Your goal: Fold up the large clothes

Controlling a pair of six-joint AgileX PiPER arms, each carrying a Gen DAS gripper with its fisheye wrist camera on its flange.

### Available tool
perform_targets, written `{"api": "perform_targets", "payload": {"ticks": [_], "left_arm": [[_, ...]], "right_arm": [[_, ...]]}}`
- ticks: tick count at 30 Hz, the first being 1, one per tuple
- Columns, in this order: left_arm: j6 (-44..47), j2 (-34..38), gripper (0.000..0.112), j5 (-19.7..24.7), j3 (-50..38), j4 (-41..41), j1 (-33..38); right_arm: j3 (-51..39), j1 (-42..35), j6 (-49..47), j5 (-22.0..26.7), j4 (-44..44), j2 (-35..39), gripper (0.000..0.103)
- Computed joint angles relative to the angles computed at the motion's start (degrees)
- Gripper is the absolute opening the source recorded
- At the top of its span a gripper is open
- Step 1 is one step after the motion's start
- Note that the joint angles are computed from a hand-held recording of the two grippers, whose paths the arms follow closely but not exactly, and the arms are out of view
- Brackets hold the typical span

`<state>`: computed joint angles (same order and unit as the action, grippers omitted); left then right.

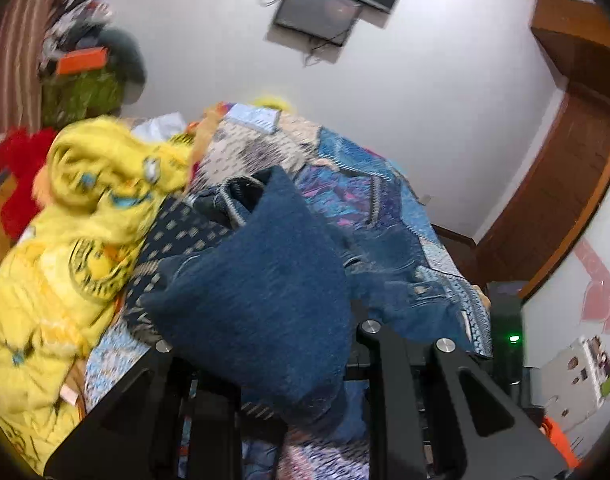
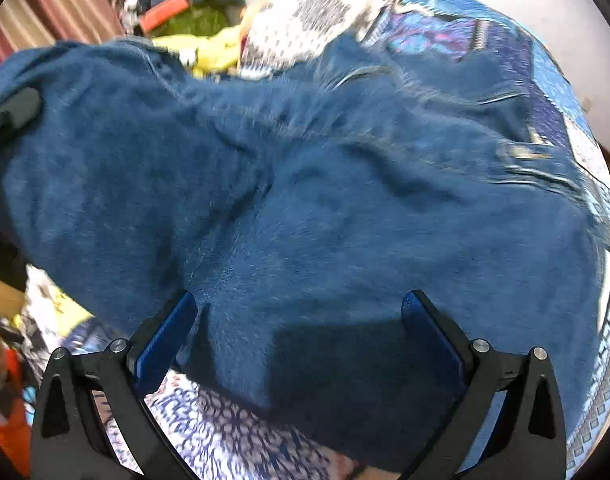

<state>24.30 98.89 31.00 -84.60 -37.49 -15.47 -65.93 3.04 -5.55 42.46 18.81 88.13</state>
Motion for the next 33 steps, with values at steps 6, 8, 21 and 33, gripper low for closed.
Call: {"api": "perform_targets", "payload": {"ticks": [6, 8, 21, 33], "left_arm": [[-12.8, 4.6, 0.020, 0.3, -12.1, 15.9, -15.1], [-14.3, 7.4, 0.020, 1.1, -16.1, 18.4, -19.6], [-12.9, 27.4, 0.029, 14.4, -26.9, 25.4, -33.2], [-1.9, 12.8, 0.068, 15.1, -13.3, 16.7, -29.1]], "right_arm": [[11.3, -14.0, -2.1, -2.0, 4.8, -17.0, 0.103], [13.3, -20.3, -6.3, 0.8, 7.2, -20.9, 0.103], [19.6, -69.4, -33.5, 21.2, 16.7, -28.9, 0.103], [15.4, -66.9, -33.7, 24.5, 20.8, -31.0, 0.103]]}}
